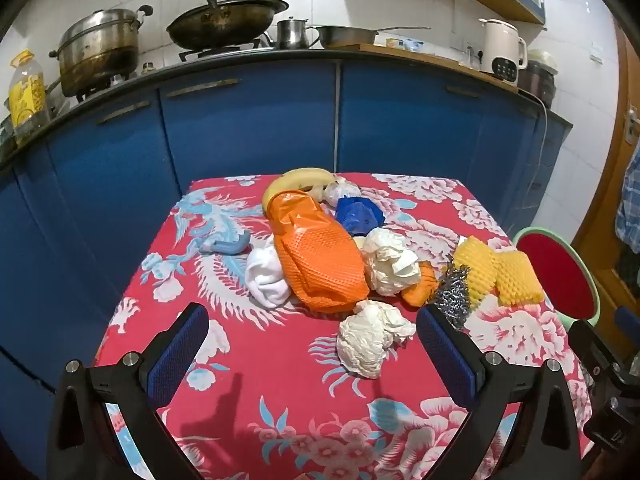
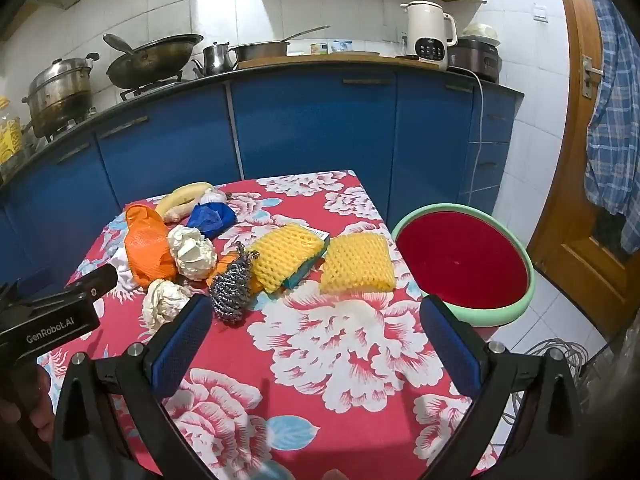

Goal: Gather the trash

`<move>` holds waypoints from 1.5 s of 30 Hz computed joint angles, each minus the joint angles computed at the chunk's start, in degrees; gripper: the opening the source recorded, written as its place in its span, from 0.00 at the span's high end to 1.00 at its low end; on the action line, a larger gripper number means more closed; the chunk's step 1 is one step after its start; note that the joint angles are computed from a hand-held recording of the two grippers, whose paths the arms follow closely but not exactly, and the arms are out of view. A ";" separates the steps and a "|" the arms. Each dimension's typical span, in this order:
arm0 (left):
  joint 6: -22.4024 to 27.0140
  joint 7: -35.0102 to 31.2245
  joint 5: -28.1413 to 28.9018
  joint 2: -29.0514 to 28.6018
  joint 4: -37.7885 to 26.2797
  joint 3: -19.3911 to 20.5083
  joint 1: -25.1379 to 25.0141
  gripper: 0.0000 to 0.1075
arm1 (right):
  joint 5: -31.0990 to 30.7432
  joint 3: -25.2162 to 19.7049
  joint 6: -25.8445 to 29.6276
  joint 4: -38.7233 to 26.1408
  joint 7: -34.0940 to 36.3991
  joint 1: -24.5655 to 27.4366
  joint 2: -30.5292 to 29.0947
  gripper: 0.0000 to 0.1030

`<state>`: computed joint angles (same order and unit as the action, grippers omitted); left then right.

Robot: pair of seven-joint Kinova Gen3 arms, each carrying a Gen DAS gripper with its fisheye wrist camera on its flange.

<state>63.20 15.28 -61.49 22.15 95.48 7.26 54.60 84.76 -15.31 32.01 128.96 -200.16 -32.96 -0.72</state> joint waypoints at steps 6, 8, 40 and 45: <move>-0.25 0.58 -0.26 -0.27 0.60 0.07 -0.16 0.04 | 0.52 -0.07 0.18 0.09 -0.63 -0.18 0.20 0.01; -0.20 0.68 -0.29 -0.25 0.65 0.11 -0.18 0.04 | 0.96 -0.07 0.23 0.14 -1.05 -0.25 0.35 0.01; 0.35 0.50 -0.38 -0.88 1.00 0.61 -0.39 0.04 | 0.48 0.09 -0.36 0.02 -0.30 0.04 0.14 0.01; 0.35 0.38 -0.32 -0.74 0.81 0.61 -0.44 0.04 | 0.47 0.11 -0.45 0.06 -0.25 0.05 0.07 0.01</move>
